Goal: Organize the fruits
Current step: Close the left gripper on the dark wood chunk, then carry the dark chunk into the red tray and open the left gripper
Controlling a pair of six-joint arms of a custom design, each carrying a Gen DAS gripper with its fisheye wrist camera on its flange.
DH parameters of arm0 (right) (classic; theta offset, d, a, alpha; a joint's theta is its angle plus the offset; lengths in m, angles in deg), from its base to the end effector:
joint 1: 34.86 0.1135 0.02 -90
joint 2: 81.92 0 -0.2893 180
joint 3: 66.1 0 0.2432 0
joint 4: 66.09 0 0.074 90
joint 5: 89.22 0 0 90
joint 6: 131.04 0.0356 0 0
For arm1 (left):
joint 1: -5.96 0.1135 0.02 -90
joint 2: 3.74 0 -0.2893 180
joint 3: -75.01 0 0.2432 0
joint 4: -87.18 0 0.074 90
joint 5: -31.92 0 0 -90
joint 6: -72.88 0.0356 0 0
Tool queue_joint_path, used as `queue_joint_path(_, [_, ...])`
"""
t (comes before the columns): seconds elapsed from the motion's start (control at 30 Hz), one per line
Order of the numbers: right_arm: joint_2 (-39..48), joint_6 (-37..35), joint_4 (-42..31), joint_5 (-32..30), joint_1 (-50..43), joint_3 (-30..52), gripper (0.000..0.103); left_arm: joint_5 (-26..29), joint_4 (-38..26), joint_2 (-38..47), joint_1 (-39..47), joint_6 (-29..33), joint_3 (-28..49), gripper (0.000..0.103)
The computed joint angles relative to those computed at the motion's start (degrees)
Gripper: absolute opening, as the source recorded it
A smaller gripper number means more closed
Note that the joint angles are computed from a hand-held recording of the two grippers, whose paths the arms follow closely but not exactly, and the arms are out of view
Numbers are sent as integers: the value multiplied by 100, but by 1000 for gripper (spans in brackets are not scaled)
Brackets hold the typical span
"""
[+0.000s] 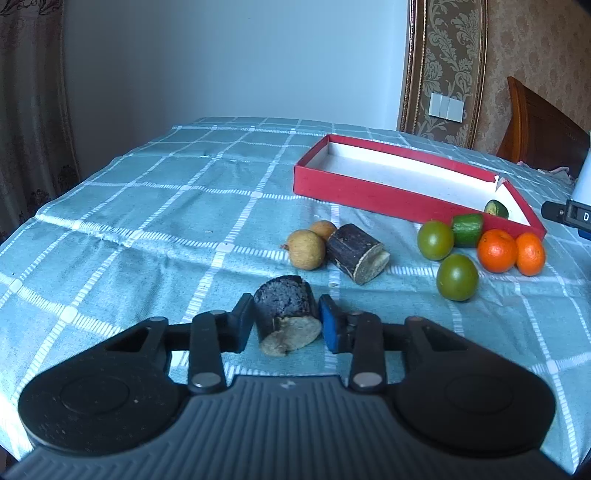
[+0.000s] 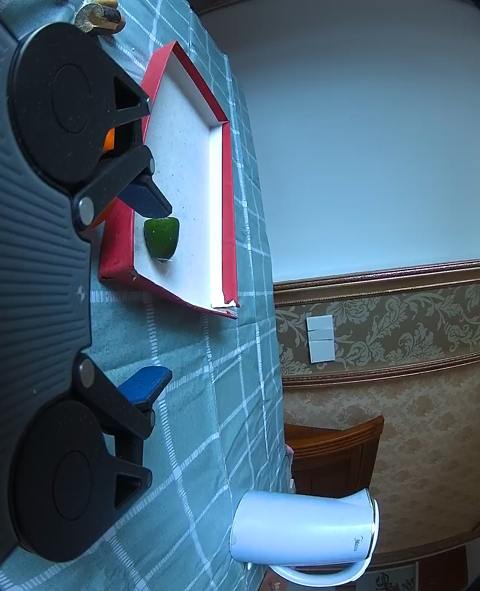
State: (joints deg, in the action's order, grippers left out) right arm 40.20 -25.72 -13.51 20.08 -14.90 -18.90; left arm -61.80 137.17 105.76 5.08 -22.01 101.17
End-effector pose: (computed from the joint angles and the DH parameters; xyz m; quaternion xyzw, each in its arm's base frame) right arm 0.3204 0.1038 0.0828 0.0601 0.8220 0.0336 0.5652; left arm 0.2363 -0.0013 0.0844 -0.0462 0.8787 0.0047 0.4751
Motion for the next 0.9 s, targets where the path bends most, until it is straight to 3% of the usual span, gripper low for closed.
queue_joint_path(0.5, [-36, -6, -64, 13, -15, -2, 88, 65, -13, -125, -26, 68, 82, 34])
queue_joint_path(0.73, [-42, 0, -132, 49, -9, 23, 88, 76, -491, -451, -239, 306, 481, 34])
queue_joint_path(0.9, [-40, 13, -222, 86, -1, 66, 88, 125, -1053, -481, -507, 432, 1194, 34])
